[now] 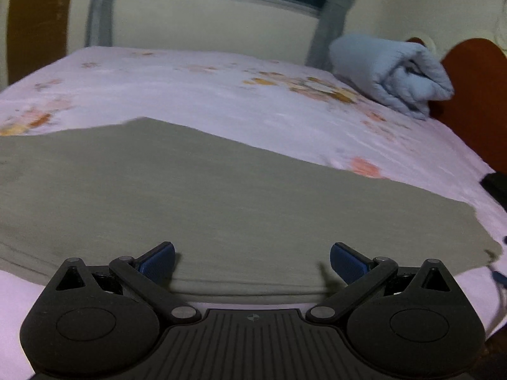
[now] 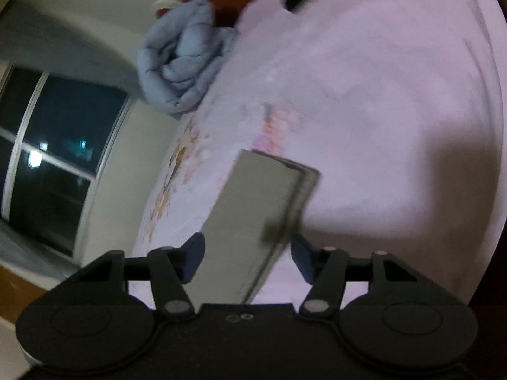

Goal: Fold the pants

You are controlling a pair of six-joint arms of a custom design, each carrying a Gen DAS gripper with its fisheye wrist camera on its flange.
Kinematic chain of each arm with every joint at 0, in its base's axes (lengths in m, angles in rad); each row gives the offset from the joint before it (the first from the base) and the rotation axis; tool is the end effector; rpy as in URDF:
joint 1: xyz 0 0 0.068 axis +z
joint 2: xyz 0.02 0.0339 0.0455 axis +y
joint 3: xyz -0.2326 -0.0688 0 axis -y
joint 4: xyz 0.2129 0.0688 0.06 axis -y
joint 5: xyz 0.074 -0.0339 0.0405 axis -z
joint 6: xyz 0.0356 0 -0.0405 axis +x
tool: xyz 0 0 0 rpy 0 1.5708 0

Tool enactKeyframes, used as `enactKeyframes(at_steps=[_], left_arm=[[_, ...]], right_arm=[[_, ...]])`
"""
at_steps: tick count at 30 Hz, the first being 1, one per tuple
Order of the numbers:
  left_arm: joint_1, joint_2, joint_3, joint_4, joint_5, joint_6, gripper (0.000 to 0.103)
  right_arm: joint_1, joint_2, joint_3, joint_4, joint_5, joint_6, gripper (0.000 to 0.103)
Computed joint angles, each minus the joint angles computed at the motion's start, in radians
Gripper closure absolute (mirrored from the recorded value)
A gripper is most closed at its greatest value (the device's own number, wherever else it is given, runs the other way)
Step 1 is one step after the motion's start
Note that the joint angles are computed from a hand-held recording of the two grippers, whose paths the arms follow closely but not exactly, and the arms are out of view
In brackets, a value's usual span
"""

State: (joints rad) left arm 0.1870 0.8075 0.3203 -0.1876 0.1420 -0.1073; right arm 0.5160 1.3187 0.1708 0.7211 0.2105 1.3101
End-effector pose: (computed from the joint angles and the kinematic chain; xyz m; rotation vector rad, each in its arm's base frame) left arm 0.1589 0.0249 0.1667 -0.2526 2.2258 -0.1162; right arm 0.1803 0.0938 0.1242 0.9511 1.8960 0.9415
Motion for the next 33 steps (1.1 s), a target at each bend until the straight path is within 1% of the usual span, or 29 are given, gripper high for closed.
enactKeyframes(at_steps=[1,3,4,6,7,9,11,12,15,17,20,21,24,25,26,28,30,31,32,33], left_arm=[[-0.093,-0.012,-0.009,0.009,-0.069,-0.034,0.0],[-0.261,0.031,-0.015,0.064,-0.199,-0.1,0.0],[-0.322,0.061,-0.004,0.071,-0.241,-0.137,0.0],[-0.426,0.161,0.024,0.104,-0.317,-0.211,0.0],[-0.465,0.199,0.031,0.119,-0.351,-0.227,0.0],[-0.56,0.28,0.047,0.154,-0.448,-0.247,0.0],[-0.618,0.318,0.052,0.156,-0.522,-0.264,0.0],[-0.629,0.307,0.05,0.148,-0.533,-0.277,0.0],[-0.644,0.311,0.046,0.149,-0.553,-0.285,0.0],[-0.653,0.328,0.051,0.161,-0.563,-0.287,0.0],[-0.647,0.328,0.05,0.164,-0.563,-0.282,0.0],[-0.649,0.328,0.05,0.163,-0.566,-0.285,0.0],[-0.64,0.353,0.055,0.186,-0.563,-0.276,0.0],[-0.641,0.35,0.052,0.185,-0.564,-0.276,0.0],[-0.635,0.379,0.065,0.203,-0.559,-0.27,0.0],[-0.626,0.356,0.071,0.178,-0.547,-0.274,0.0],[-0.624,0.286,0.04,0.189,-0.533,-0.291,0.0],[-0.634,0.277,0.033,0.196,-0.531,-0.298,0.0],[-0.646,0.308,0.048,0.189,-0.534,-0.298,0.0],[-0.668,0.357,0.063,0.189,-0.562,-0.299,0.0]], right_arm=[[-0.002,0.037,-0.001,0.039,-0.004,0.006,0.05],[-0.034,0.026,-0.013,0.045,-0.028,-0.014,0.05],[-0.046,0.014,-0.012,0.035,-0.033,-0.016,0.05],[-0.058,0.017,-0.02,0.045,-0.034,-0.015,0.05],[-0.059,0.02,-0.028,0.057,-0.026,-0.014,0.05],[-0.082,0.006,-0.065,0.089,-0.055,-0.015,0.05],[-0.1,0.048,-0.074,0.147,-0.079,-0.012,0.051],[-0.099,0.024,-0.095,0.151,-0.077,-0.006,0.052],[-0.129,0.116,-0.123,0.298,-0.101,0.03,0.054],[-0.135,0.149,-0.141,0.369,-0.101,0.038,0.054],[-0.147,0.264,-0.169,0.55,-0.099,0.088,0.054],[-0.155,0.287,-0.165,0.57,-0.113,0.083,0.054],[-0.163,0.299,-0.14,0.553,-0.124,0.068,0.056],[-0.167,0.301,-0.132,0.545,-0.129,0.064,0.062],[-0.172,0.29,-0.12,0.51,-0.137,0.054,0.066],[-0.183,0.264,-0.095,0.425,-0.147,0.046,0.086],[-0.187,0.269,-0.096,0.421,-0.151,0.034,0.091],[-0.186,0.255,-0.097,0.406,-0.15,0.024,0.091],[-0.183,0.242,-0.097,0.392,-0.148,0.014,0.091],[-0.181,0.235,-0.096,0.381,-0.146,0.01,0.091]])
